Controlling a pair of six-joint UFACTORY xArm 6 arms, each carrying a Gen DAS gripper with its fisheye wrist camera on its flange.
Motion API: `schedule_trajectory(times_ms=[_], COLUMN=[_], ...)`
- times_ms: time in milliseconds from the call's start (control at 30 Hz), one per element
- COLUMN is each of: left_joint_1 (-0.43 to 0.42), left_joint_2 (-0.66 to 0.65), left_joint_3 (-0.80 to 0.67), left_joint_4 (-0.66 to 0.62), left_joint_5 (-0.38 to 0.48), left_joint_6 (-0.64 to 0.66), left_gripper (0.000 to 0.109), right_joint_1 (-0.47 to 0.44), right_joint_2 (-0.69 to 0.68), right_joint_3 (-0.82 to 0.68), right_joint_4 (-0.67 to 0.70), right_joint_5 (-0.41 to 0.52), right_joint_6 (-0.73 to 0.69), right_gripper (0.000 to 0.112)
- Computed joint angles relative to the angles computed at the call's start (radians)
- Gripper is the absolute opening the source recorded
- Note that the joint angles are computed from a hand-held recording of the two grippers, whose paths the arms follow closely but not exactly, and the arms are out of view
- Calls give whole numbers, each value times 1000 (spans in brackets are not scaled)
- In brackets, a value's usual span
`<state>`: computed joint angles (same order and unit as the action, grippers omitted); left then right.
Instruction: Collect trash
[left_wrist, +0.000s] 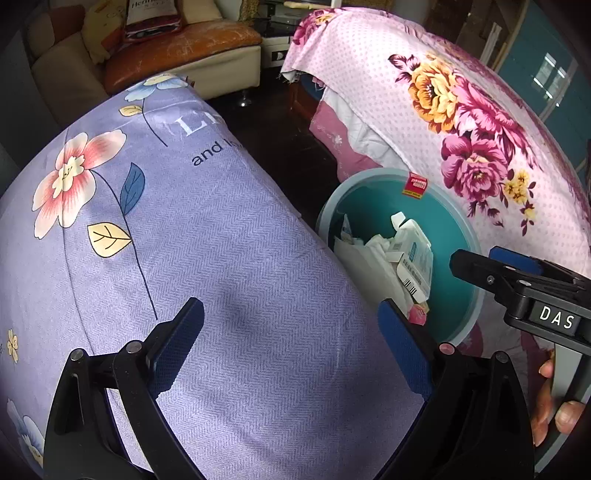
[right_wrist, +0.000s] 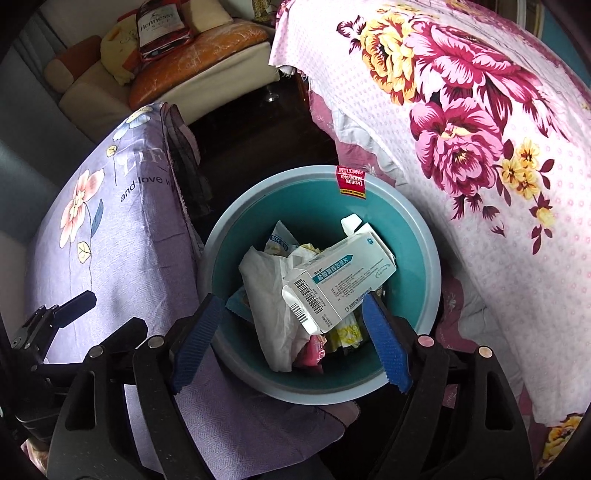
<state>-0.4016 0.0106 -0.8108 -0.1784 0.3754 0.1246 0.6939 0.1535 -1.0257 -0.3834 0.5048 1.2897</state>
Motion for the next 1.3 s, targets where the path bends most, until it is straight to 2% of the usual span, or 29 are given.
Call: schedule_trajectory(times_ms=[300,400,533,667,1000,1300], left_joint_1=[30,38,54,71,90,90], left_joint_2=[-99,-150,-209,-279,-447,-578], left_joint_3=[82,135,168,207,293,357], left_joint_4=[4,-11,111,100,207,256], left_joint_5=[-43,-95,-66,-43,-2,52], left_joint_6=[-22,-12,-100,-109,-222,-284], left_gripper=[95,95,95,95,95,97], right_joint_1=[43,65,97,124,229,289], right_joint_2=[-35,-49,-74,-122,-158,-217], right_joint_3=[-14,-18,-17,17,-36,-5], right_joint_4=[-37,-45,-61,-83,-157,-182], right_joint_5=[61,88,124,101,302,353], right_joint_6=[35,45,70,97,139,173], right_gripper=[85,88,94,96,96,96])
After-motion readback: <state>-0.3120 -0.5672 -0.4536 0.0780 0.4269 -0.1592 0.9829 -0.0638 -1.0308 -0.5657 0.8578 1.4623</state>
